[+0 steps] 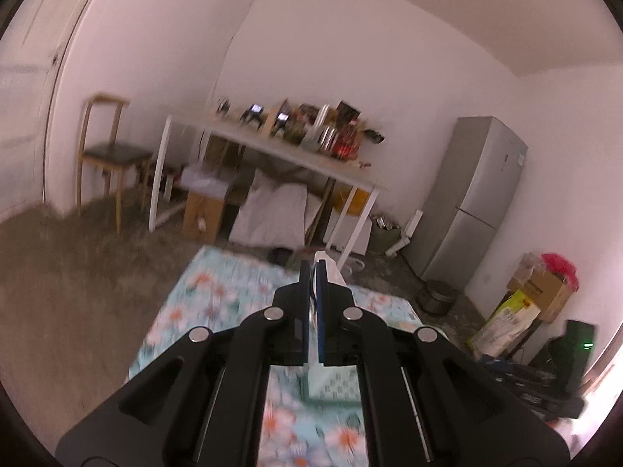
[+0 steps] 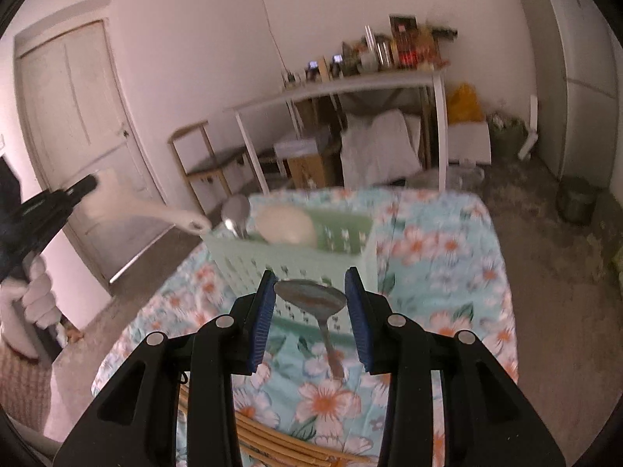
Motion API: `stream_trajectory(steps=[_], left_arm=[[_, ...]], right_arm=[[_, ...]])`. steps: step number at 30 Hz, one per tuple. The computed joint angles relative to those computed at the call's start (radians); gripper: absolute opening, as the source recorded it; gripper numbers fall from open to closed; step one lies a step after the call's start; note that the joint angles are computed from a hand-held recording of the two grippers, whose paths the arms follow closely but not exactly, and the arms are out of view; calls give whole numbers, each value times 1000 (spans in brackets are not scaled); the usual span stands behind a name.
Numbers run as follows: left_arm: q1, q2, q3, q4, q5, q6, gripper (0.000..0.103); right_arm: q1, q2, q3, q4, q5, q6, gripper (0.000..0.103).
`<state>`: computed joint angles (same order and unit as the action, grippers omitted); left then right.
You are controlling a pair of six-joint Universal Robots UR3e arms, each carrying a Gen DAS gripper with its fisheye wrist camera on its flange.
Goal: Organize utensils
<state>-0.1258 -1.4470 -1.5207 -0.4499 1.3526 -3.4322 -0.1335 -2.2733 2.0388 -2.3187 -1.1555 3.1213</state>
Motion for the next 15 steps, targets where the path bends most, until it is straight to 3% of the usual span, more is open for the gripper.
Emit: stream_trajectory(steps=[9, 13, 15], left_arm=[[-201, -307, 363, -94, 274, 181, 2], [-225, -386, 470, -182, 279, 203, 2], [-220, -418, 518, -235, 239, 200, 3]], right_arm=[[-83, -90, -79, 79, 54, -58, 36], [-92, -102, -92, 93, 53, -66, 36], [-81, -109, -86, 87, 40, -62, 36]])
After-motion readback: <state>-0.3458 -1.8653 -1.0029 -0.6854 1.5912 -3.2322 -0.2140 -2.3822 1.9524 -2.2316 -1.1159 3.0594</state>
